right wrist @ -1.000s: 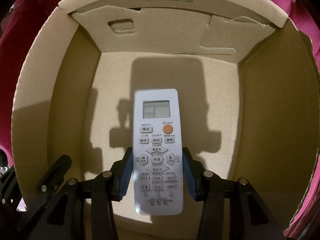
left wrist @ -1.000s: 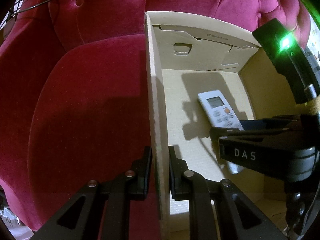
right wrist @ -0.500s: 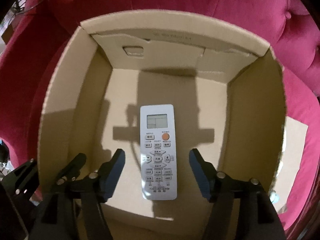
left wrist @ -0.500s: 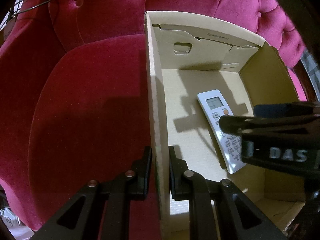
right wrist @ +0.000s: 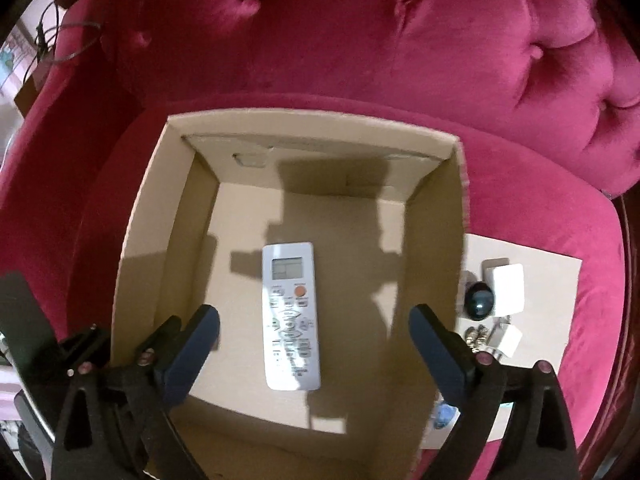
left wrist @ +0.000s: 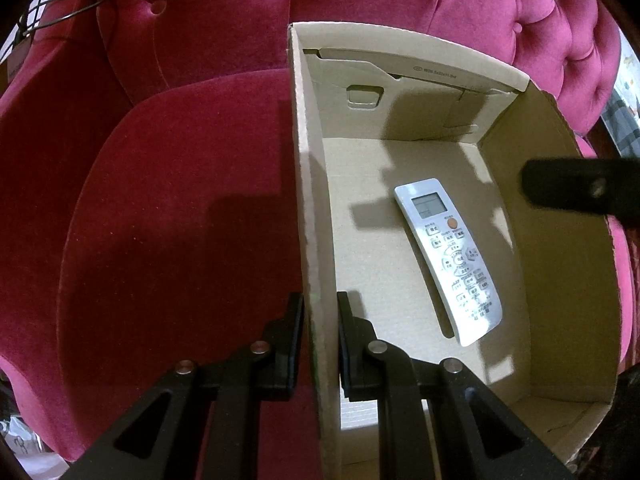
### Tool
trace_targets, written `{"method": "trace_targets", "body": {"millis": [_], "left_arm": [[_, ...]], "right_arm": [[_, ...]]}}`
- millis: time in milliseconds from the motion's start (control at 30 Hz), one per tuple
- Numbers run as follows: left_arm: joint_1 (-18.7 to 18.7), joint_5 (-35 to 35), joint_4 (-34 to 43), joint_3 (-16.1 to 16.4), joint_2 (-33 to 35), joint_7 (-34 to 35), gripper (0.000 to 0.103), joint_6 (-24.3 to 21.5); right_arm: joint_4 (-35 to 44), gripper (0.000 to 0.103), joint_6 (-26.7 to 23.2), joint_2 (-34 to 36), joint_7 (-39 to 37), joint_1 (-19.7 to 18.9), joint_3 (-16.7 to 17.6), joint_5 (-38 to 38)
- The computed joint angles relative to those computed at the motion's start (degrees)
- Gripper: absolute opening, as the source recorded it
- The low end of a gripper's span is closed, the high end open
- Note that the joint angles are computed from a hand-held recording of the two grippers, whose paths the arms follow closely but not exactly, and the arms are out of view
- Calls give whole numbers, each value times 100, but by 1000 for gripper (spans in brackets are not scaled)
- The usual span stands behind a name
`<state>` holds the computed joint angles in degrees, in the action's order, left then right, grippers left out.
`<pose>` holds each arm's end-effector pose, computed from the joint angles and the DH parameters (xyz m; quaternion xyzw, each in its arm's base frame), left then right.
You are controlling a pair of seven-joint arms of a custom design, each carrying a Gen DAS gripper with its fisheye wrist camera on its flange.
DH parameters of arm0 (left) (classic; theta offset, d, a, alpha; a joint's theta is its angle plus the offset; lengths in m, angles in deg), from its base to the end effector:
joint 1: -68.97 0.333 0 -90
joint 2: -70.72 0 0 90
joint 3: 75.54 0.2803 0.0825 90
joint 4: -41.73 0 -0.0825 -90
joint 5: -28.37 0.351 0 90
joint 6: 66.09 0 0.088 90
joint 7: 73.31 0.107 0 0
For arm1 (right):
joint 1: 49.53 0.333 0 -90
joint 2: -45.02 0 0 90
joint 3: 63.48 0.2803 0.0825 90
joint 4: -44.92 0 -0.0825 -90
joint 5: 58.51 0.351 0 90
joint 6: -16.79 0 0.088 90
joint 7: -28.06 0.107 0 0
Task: Organize rigid objects
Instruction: 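Move the right tool back over the light-blue bottle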
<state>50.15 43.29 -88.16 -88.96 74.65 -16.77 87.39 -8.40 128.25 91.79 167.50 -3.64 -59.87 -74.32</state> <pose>0.4444 -0.2890 0.3527 -0.6265 0.7573 -0.1526 0.1038 0.5000 0.5302 0.3994 -0.7173 0.6809 -0.1027 0.1067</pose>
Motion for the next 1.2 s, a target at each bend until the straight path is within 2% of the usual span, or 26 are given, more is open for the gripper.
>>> {"method": "trace_targets", "body": {"millis": [133, 367, 700, 1200], "left_arm": [[-7, 39, 4, 4, 4, -33, 17, -8], [-5, 38, 3, 4, 5, -28, 17, -5], [-15, 76, 14, 1, 15, -77, 17, -11], [-27, 128, 17, 6, 19, -122, 17, -15]], "right_arm": [[-449, 99, 117, -380, 139, -13, -59, -145], [-1890, 99, 395, -1473, 596, -144, -6, -623], [-3911, 99, 737, -2801, 1242, -643, 316, -983], [-5698, 99, 1301, -3642, 2065, -1209, 570, -750]]}}
